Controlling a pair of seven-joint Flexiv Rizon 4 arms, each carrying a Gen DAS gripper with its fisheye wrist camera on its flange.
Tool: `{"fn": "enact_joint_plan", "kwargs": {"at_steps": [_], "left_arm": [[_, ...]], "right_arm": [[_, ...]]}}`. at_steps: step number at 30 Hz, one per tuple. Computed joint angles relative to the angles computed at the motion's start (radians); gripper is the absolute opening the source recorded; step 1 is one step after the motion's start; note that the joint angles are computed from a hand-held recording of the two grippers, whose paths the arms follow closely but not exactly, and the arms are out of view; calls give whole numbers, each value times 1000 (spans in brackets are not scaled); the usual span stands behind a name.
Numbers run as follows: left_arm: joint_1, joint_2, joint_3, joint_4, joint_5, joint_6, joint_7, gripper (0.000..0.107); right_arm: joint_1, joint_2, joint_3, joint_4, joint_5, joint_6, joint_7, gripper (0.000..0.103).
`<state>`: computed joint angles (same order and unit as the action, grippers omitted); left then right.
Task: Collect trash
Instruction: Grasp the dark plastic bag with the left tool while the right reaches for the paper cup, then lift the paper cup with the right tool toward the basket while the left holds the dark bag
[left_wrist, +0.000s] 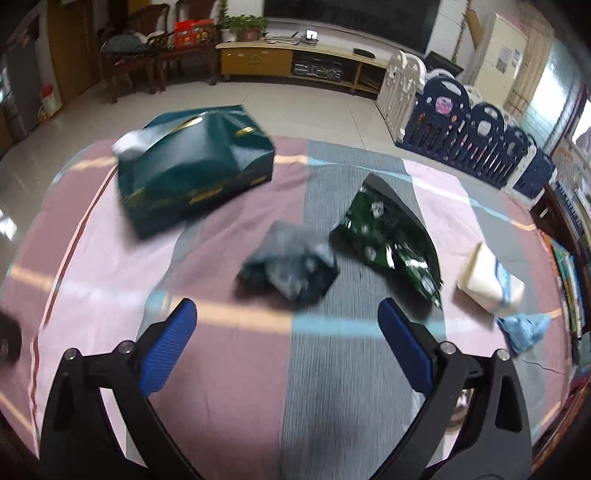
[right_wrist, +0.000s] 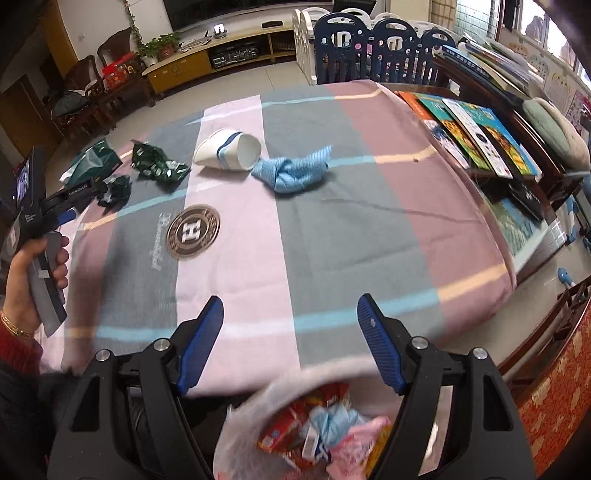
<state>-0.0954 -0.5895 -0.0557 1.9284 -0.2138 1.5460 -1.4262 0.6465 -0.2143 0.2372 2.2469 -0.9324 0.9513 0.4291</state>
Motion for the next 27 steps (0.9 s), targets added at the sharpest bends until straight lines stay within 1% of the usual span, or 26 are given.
{"fn": "enact_joint_plan", "kwargs": {"at_steps": [1, 2, 3, 4, 5, 6, 7, 8, 9, 10, 11, 12, 14, 16, 17, 18, 19, 21, 22, 23, 24, 27], "left_arm": [[-45, -32, 51, -59, 15, -41, -4, 99], [-84, -57, 96, -104, 31, -73, -18, 99], [-107, -79, 124, -139, 48, -93, -26, 99], [-118, -102, 137, -167, 67, -91, -27, 99], [-125, -116, 147, -179, 83, -79, -29, 94], [-126, -125, 149, -184, 96, -68, -26, 87], [-115, -129, 136, -183, 101, -66, -10, 73], [-110, -130, 134, -181, 114, -59, -10, 69], [-81, -124, 100, -160, 115, -25, 8, 65], [-26, -110, 33, -123, 103, 13, 41, 57], [24, -98, -25, -93, 92, 31, 65, 55], [59, -85, -63, -66, 80, 49, 79, 54], [104, -50, -106, 6, 63, 118, 81, 53], [198, -13, -203, 82, 56, 171, 82, 52], [264, 0, -270, 120, 61, 195, 79, 52], [303, 10, -308, 143, 70, 208, 76, 52], [338, 19, -340, 169, 83, 224, 70, 53], [377, 31, -374, 203, 108, 236, 56, 53], [382, 36, -378, 217, 118, 242, 48, 53], [387, 41, -381, 225, 128, 242, 41, 53], [387, 44, -381, 230, 135, 241, 34, 53], [401, 69, -391, 270, 162, 265, 8, 52]], "right_arm": [[-8, -12, -21, -6, -37, 17, 15, 76], [-18, -24, -50, -10, -104, 46, 51, 79], [-34, -41, -87, -18, -201, 89, 104, 82], [-51, -61, -113, -36, -275, 121, 135, 87], [-70, -91, -138, -69, -345, 148, 147, 92], [-86, -121, -151, -105, -383, 164, 132, 93], [-99, -154, -160, -146, -400, 173, 94, 95], [-107, -192, -166, -193, -392, 171, 27, 96], [-113, -239, -173, -253, -367, 168, -66, 96], [-114, -287, -176, -314, -318, 155, -173, 97], [-108, -324, -177, -361, -261, 130, -263, 97], [-108, -376, -170, -428, -187, 102, -391, 97], [-119, -458, -142, -533, -62, 68, -609, 97], [-132, -537, -98, -638, 54, 8, -816, 97], [-128, -557, -91, -662, 85, -9, -871, 97], [-118, -577, -92, -692, 108, -42, -923, 97], [-108, -584, -100, -698, 123, -48, -943, 97], [-97, -589, -107, -701, 162, -44, -977, 97], [-88, -581, -122, -683, 169, -17, -966, 90], [-78, -574, -134, -671, 180, 1, -961, 73], [-73, -564, -136, -655, 204, 15, -959, 70], [-44, -527, -154, -587, 245, 84, -947, 68]]}}
